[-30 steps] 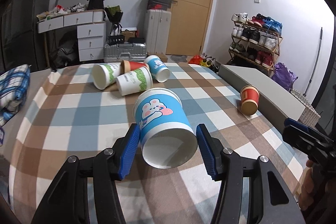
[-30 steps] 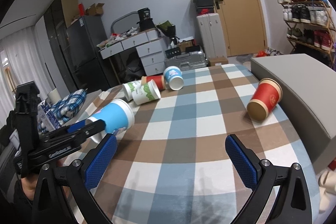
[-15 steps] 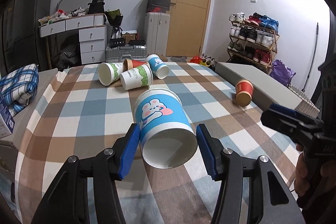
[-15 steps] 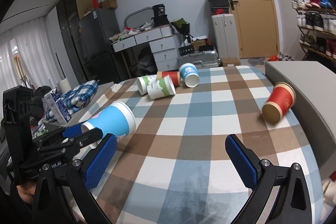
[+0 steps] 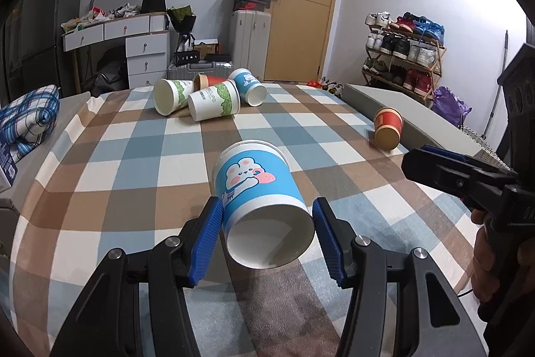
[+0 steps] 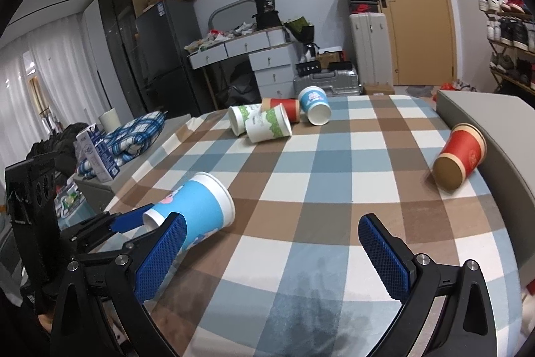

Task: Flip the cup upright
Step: 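Lift the blue bunny cup with the left gripper and carry it toward the right gripper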

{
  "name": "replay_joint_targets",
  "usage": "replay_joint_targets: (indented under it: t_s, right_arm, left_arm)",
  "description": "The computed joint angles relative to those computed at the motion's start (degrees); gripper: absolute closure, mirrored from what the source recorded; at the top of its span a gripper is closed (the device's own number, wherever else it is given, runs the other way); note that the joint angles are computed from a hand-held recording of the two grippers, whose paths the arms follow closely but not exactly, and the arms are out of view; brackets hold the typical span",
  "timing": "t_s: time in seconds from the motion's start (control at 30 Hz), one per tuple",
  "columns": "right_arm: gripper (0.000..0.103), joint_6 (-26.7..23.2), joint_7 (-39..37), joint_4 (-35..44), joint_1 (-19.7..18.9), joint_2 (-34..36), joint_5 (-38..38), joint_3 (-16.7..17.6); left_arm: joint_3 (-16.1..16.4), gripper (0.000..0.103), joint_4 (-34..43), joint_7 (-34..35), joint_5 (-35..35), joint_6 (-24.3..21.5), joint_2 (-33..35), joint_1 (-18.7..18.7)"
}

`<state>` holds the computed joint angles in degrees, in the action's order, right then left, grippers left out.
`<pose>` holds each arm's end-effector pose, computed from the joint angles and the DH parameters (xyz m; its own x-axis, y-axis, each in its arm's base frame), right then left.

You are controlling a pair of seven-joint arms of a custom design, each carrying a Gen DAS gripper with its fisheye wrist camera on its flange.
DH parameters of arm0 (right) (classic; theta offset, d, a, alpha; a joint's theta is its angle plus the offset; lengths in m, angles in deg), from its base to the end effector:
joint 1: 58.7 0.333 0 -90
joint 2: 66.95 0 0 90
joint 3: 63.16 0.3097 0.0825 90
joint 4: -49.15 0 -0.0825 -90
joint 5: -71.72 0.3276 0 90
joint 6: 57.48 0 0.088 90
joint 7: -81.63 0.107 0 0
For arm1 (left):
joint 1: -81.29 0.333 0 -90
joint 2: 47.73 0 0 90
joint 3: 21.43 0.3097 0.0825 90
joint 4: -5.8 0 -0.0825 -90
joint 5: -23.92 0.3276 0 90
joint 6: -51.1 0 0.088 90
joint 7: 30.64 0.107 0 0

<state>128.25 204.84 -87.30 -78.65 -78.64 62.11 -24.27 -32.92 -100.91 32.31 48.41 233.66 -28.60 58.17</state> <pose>0.4415 0.1909 0.5331 0.1126 -0.9666 -0.2301 -0.5558 0.1307 -0.8210 0.5025 -0.3731 0.4878 -0.5479 -0.8289 0.1129 -0.5092 0.2233 -0.8312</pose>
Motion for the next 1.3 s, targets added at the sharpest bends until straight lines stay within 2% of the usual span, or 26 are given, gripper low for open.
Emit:
replay_joint_targets:
  t_s: [0.1, 0.3, 0.37, 0.4, 0.47, 0.53, 0.6, 0.63, 0.67, 0.73, 0.87, 1.03, 1.1, 1.2, 1.3]
  right_arm:
    - [0.000, -0.35, 0.31, 0.23, -0.37, 0.37, -0.42, 0.42]
    - [0.000, -0.46, 1.35, 0.13, 0.71, 0.62, -1.49, -0.94]
    - [0.000, -0.67, 1.76, 0.21, 0.46, 0.65, -1.88, -0.80]
    - [0.000, -0.75, 2.03, 0.20, 0.38, 0.65, -2.13, -0.77]
    - [0.000, -0.89, 2.58, 0.24, 0.39, 0.71, -2.62, -0.87]
    - [0.000, -0.93, 3.08, 0.26, 0.48, 0.73, -3.13, -1.12]
    - [0.000, -1.01, 3.65, 0.29, 0.37, 0.69, -3.62, -1.16]
    - [0.000, -1.05, 3.93, 0.27, 0.27, 0.64, -3.88, -1.15]
    - [0.000, -1.14, 4.13, 0.27, 0.30, 0.62, -4.09, -1.26]
    - [0.000, -1.23, 4.64, 0.31, 0.20, 0.57, -4.61, -1.31]
    - [0.000, -1.17, 5.74, 0.30, -0.48, 0.35, -5.35, -0.93]
    - [0.000, -0.98, 6.07, 0.15, 0.00, 0.40, -5.39, -1.51]
    - [0.000, -1.14, 5.98, 0.20, 0.42, 0.45, -5.23, -1.90]
    - [0.000, -1.26, 5.85, 0.31, 1.59, 0.81, -5.07, -2.94]
    - [0.000, -1.54, 6.36, 0.55, 1.68, 1.09, -5.77, -3.04]
  left_arm:
    - [0.05, 0.053, 0.22, -0.22, -0.23, -0.53, 0.44, -0.38]
    - [-1.57, 0.053, -0.10, 0.95, -0.69, -1.91, 0.41, 0.35]
    - [-3.48, 0.052, -0.18, 2.32, -1.65, -2.48, 0.40, 1.79]
    - [-5.25, 0.052, -0.31, 3.37, -2.74, -2.72, 0.42, 3.21]
    - [-12.19, 0.052, -0.26, 7.75, -7.20, -4.25, 0.97, 8.79]
    - [-17.45, 0.051, 0.15, 11.58, -11.56, -5.46, 1.93, 12.89]
    - [-20.74, 0.035, 0.42, 14.30, -15.33, -6.71, 2.49, 15.45]
    - [-23.12, 0.033, 0.03, 15.94, -17.65, -6.27, 2.76, 17.48]
    - [-23.62, 0.030, -0.16, 16.71, -18.81, -5.98, 2.72, 17.81]
    - [-22.65, 0.025, -0.54, 17.68, -19.80, -5.30, 2.13, 17.01]
    - [-18.62, 0.001, -2.14, 16.25, -19.60, -1.13, 0.74, 14.11]
    - [-11.37, 0.001, -0.90, 11.89, -15.66, -0.98, 0.32, 8.98]
    - [-6.58, 0.001, -0.57, 8.92, -13.53, -0.88, -0.04, 5.52]
    - [-5.28, 0.001, 0.01, 7.21, -11.66, -1.27, 0.10, 5.24]
    - [-1.35, 0.001, 0.65, 4.28, -8.89, -1.74, 0.07, 2.59]
